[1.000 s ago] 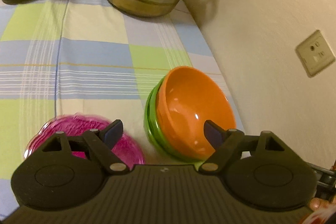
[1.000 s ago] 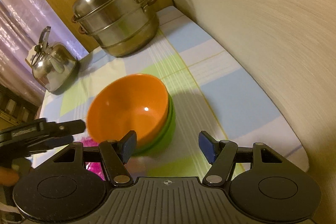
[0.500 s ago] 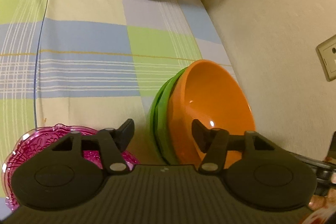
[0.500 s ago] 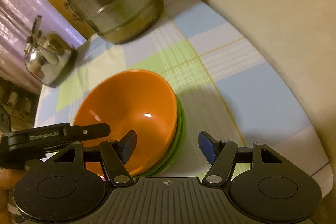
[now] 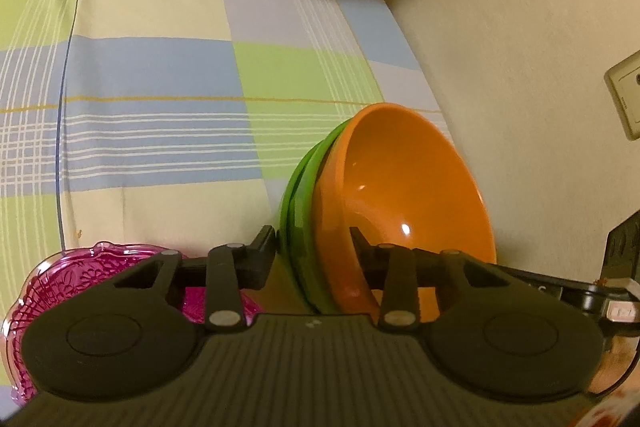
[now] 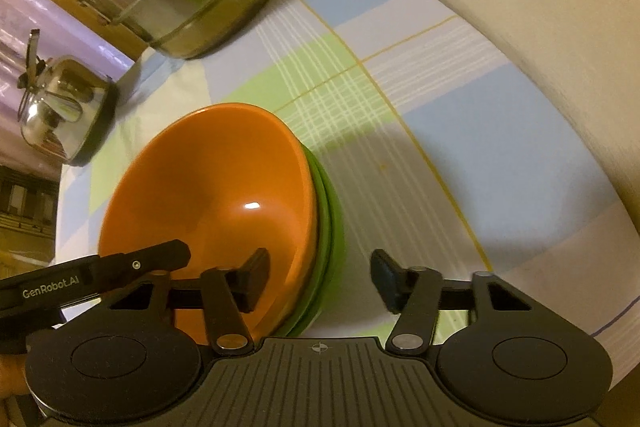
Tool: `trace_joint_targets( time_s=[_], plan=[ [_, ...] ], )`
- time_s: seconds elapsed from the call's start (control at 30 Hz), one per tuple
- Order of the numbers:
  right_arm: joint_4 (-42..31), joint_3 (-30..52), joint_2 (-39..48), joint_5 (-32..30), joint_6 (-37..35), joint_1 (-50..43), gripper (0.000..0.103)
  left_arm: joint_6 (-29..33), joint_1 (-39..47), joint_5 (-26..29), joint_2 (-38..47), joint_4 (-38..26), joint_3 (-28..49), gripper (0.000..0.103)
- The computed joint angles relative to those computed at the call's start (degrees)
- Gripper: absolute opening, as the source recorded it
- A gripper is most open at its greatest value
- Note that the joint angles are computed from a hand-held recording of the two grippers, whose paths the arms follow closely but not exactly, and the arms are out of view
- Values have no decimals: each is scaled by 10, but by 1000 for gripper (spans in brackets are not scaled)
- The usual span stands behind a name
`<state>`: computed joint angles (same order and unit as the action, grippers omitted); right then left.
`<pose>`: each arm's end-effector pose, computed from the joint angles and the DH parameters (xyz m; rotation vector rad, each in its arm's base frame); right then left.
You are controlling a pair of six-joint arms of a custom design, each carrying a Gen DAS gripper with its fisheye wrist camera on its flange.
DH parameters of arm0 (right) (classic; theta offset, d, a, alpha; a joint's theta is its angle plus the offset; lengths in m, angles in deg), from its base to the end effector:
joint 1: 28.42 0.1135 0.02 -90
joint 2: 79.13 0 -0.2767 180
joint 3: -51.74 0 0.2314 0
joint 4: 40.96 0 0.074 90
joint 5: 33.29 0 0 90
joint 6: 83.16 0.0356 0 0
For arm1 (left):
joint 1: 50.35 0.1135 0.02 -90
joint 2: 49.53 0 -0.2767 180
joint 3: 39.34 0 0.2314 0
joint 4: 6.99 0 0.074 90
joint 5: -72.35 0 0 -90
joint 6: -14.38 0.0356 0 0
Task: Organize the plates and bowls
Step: 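Lift the bowl stack with both grippers and carry it toward the pink plates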
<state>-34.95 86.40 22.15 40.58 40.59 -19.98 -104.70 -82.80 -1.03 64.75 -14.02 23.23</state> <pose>0.2152 0.0419 0.0782 0.4933 2.6547 0.6114 0.2758 -0.1874 0.0917 0.1915 2.7212 -0.7322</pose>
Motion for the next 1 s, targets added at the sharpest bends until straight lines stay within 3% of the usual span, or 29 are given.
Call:
trace_joint_targets(
  time_s=[0.17, 0.3, 0.63, 1.0],
  plan=[
    [10, 8, 25, -7, 3, 0, 35, 9, -11, -15, 1, -21, 14, 31],
    [-4, 16, 21, 10, 10, 13, 28, 17, -18, -30, 1, -33, 20, 30],
    [-25, 2, -5, 10, 11, 2, 27, -3, -42, -39, -5, -34, 13, 29],
    [-104, -67, -159, 13, -8, -22, 27, -56, -111, -75, -77, -22, -43, 29]
  ],
)
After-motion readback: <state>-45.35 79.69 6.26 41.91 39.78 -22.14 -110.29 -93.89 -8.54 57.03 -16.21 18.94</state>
